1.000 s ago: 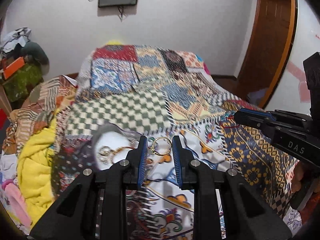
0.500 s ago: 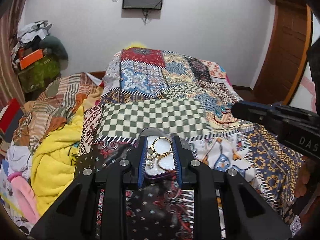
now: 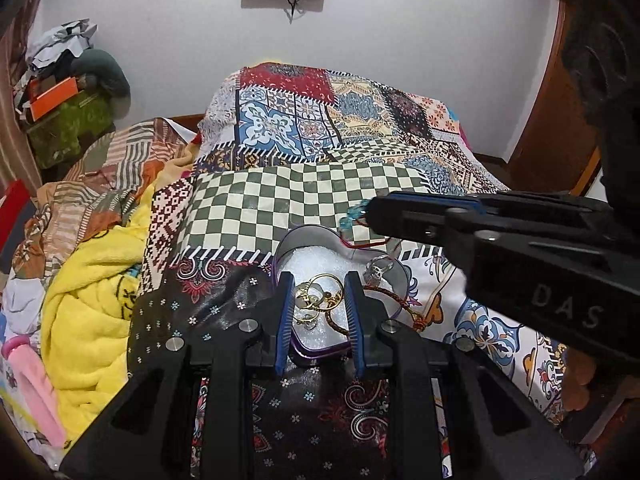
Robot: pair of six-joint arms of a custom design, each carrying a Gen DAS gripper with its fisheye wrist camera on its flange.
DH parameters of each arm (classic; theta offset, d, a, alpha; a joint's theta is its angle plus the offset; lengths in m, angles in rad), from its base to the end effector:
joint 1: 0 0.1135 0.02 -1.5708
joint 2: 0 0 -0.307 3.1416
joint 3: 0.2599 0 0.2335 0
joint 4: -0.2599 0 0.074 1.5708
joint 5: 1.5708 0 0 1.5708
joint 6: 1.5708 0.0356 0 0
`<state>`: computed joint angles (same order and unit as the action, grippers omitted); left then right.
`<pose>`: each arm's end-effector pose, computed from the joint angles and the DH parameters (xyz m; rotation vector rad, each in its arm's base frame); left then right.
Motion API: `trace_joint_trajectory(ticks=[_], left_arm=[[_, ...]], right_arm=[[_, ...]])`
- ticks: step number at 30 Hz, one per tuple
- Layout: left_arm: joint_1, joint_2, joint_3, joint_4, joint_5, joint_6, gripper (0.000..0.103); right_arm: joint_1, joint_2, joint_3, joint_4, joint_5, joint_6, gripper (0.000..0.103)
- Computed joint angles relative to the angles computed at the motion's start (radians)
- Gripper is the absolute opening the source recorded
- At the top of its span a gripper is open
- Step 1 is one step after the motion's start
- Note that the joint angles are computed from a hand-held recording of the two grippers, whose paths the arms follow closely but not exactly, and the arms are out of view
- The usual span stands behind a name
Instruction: Organize jewelry
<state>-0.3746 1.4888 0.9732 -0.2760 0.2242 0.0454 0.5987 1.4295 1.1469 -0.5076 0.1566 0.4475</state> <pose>0.2737 -0.1161 0.2831 0.6025 2.2999 -0.4235 0.2402 0.1572 0.3346 -0.1028 2.3704 0.3262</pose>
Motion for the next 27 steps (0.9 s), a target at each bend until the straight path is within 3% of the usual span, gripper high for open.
trace_joint_trajectory(ticks=[6, 13, 19, 23, 27], left_arm=[[0.003, 0.023, 0.005, -0.003, 0.009, 0.003, 0.024], [0.005, 0.015, 0.021, -0.034, 0.007, 0.002, 0.025], [0.010, -0.048, 0.042, -0.064, -0.006, -0.009, 0.029], [0.031, -0.119, 0.079, -0.101, -0.005, -0.034, 0.029], [0.064, -0.207, 0.123, -0.138, 0.008, -0.054, 0.029]], right_arm=[[-0.008, 0.024, 0.020, -0.026, -0.028, -0.010, 0.009], [-0.009, 0.007, 0.044, -0.067, -0.027, -0.002, 0.027], [0.009, -0.058, 0.083, -0.115, 0.018, 0.003, 0.028], [0.052, -0.116, 0.121, -0.160, 0.099, 0.016, 0.028], [0.148, -0.190, 0.170, -0.213, 0.250, 0.043, 0.028]])
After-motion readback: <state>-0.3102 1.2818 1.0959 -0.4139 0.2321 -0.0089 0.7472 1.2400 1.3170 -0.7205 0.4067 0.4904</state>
